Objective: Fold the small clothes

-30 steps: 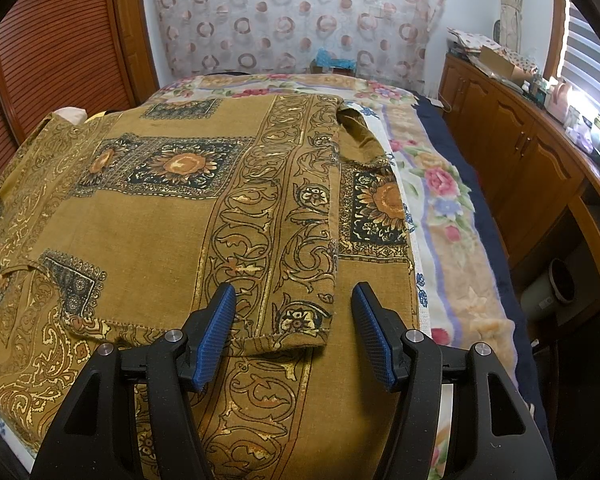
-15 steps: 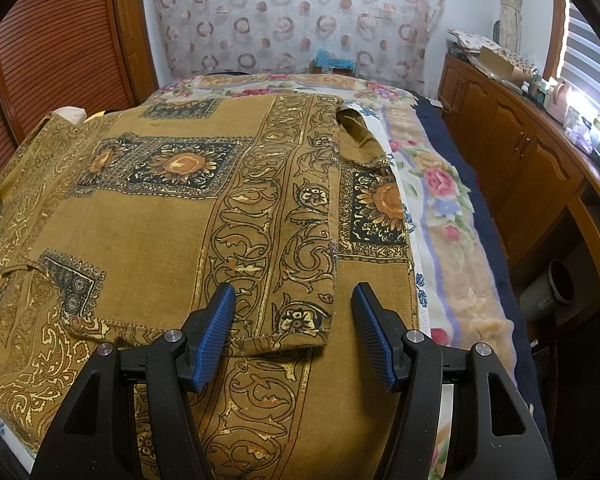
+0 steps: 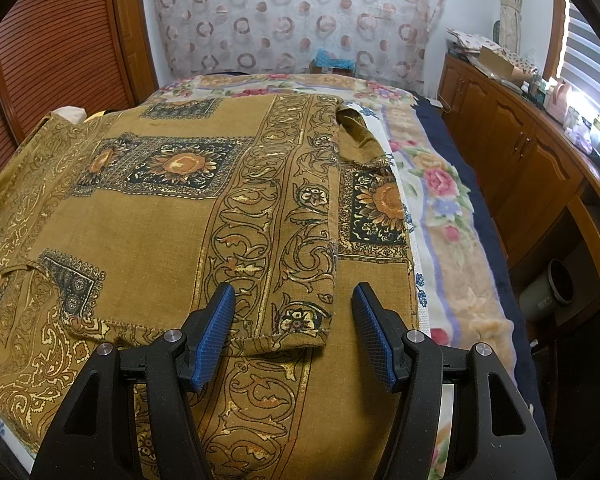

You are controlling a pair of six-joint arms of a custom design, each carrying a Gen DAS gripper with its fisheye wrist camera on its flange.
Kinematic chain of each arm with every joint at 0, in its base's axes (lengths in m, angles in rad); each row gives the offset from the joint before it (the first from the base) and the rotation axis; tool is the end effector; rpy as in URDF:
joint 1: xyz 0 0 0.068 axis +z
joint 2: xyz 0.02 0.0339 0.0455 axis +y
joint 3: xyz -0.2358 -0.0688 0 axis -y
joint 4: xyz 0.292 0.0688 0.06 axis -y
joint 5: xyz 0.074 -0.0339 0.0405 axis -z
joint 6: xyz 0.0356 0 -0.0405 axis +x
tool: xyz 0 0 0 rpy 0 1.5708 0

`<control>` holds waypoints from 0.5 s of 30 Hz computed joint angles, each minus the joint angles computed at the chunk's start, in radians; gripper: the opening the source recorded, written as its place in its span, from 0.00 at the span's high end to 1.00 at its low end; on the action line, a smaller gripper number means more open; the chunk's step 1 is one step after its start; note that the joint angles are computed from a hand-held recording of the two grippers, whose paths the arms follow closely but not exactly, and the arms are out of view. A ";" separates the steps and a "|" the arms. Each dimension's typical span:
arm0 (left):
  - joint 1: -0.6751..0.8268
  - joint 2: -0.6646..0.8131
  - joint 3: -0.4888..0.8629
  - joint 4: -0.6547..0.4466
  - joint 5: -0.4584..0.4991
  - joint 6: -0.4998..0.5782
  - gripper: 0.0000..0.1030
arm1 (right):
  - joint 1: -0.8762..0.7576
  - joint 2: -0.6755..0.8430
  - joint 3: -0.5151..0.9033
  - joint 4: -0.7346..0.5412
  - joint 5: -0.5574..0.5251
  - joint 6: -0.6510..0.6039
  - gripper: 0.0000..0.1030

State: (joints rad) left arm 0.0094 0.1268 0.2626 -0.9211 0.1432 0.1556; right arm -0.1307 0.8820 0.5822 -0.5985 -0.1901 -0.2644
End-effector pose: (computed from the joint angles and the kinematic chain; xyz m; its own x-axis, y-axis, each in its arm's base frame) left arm 0.1446 -0.0037 0.1651 -0.6843 0.1470 -0.7143 0.2001 0.9797 0.0099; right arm 0.2336 -0.0239 0.1814 -0.7516 -0.1600 -0.6399 -0.1918 0.9812 -0.0201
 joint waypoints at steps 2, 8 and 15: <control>-0.023 0.006 0.010 0.001 -0.010 -0.012 1.00 | 0.001 0.000 0.000 0.000 0.000 0.001 0.39; -0.039 0.093 0.024 0.053 -0.017 -0.031 1.00 | 0.002 0.006 0.003 0.003 0.000 0.001 0.39; -0.052 0.053 0.003 0.043 -0.018 -0.041 1.00 | -0.029 -0.018 0.001 -0.009 -0.057 -0.049 0.76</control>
State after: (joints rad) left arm -0.0424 0.1798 0.2657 -0.8779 0.1252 0.1150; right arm -0.1592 0.8637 0.5831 -0.6078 -0.2471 -0.3135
